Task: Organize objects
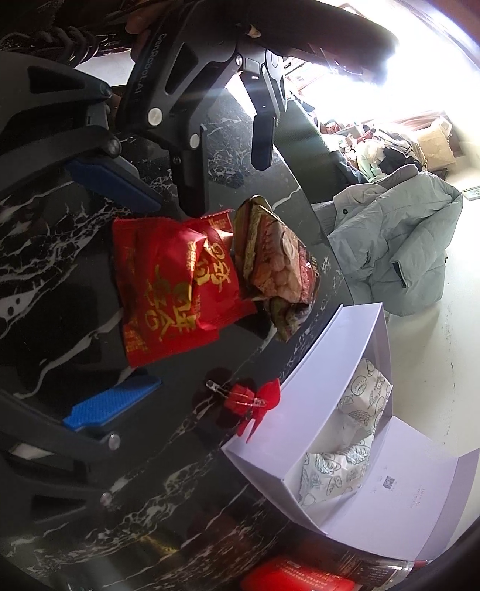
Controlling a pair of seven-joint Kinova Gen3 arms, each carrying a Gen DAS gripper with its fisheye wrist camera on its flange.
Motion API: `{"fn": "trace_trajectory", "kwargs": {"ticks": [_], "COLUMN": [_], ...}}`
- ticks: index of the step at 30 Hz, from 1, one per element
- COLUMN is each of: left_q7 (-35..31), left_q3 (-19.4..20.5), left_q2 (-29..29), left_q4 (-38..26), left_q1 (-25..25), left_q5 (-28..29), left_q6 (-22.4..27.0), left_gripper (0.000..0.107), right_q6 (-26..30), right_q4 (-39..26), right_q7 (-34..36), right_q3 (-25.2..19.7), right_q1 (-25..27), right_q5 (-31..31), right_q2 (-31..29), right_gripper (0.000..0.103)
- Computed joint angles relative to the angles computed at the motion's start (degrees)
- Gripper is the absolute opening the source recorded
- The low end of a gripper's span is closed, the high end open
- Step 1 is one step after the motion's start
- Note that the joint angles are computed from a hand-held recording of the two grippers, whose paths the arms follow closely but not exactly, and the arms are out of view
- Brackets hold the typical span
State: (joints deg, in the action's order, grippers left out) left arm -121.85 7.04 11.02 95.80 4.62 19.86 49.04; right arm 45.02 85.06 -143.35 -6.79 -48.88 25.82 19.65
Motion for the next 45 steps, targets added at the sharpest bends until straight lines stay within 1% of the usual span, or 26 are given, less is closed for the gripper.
{"fn": "trace_trajectory", "kwargs": {"ticks": [2, 3, 7, 12, 14, 17, 20, 26, 29, 32, 36, 37, 39, 41, 45], "left_q7": [-0.21, -0.28, -0.69, -1.13, -1.22, -0.72, 0.70, 4.59, 6.56, 9.12, 10.07, 9.73, 11.57, 12.50, 10.99], "left_q3": [0.17, 0.23, 0.54, 0.82, 0.96, 1.12, 1.26, 1.12, 0.99, 0.96, 1.05, 1.04, 0.66, 0.46, 0.64], "left_q2": [0.22, 0.29, 0.32, 0.40, 0.43, 0.24, -0.61, -2.81, -3.85, -3.13, -2.66, -2.78, -2.82, -2.53, -2.16], "left_q4": [-0.28, -0.40, -0.57, -0.74, -0.80, -0.57, 0.51, 3.25, 4.59, 3.32, 2.21, 2.33, 2.41, 2.09, 1.90], "left_q1": [0.05, 0.15, 0.37, 0.74, 0.92, 1.52, 2.79, 4.20, 4.45, 5.22, 5.28, 5.02, 5.45, 5.24, 3.84], "left_q5": [0.18, 0.12, 0.52, 1.34, 1.71, 2.02, 1.39, 1.82, 2.18, -0.20, -1.86, -1.68, -3.40, -3.93, -2.30], "left_q6": [0.34, 0.39, 0.70, 1.40, 1.80, 1.78, 0.28, -4.91, -8.09, -7.52, -6.22, -6.25, -6.79, -6.58, -5.53], "left_gripper": [0.099, 0.099, 0.099, 0.099, 0.099, 0.099, 0.099, 0.099, 0.099, 0.099, 0.098, 0.097, 0.096, 0.095, 0.095], "right_q6": [-1.17, -0.81, -0.55, 0.53, 1.41, 1.74, 2.02, -0.30, 0.17, -0.70, -2.55, -2.29, -3.03, -2.47, -2.28], "right_q4": [0.77, 0.76, 1.93, 3.78, 4.37, 5.98, 7.57, 11.00, 11.27, 10.74, 9.74, 9.05, 8.35, 7.16, 6.51], "right_q7": [1.08, 1.19, 0.67, -1.02, -1.70, -2.88, -4.68, -10.24, -14.66, -16.57, -17.66, -17.89, -18.01, -17.47, -16.35], "right_q3": [-0.48, -0.41, -0.20, -0.50, -0.92, -1.53, -2.00, -2.80, -3.28, -3.76, -3.52, -3.33, -2.86, -2.45, -1.72], "right_q1": [0.88, 0.83, 0.08, -0.47, -0.40, 0.03, 0.32, 1.28, 1.08, 2.11, 3.71, 3.90, 4.55, 4.88, 5.05], "right_q5": [-0.97, -1.01, 0.44, 1.87, 2.01, 2.05, 2.84, 6.18, 9.32, 9.79, 7.84, 7.22, 5.71, 4.21, 2.15], "right_q2": [-0.31, -0.30, -1.19, -2.70, -3.30, -4.54, -5.74, -8.97, -9.83, -9.69, -8.65, -8.04, -7.17, -6.10, -5.23], "right_gripper": [0.083, 0.079, 0.072, 0.070, 0.067, 0.067, 0.067, 0.067, 0.067, 0.068, 0.070, 0.070, 0.070, 0.070, 0.070]}}
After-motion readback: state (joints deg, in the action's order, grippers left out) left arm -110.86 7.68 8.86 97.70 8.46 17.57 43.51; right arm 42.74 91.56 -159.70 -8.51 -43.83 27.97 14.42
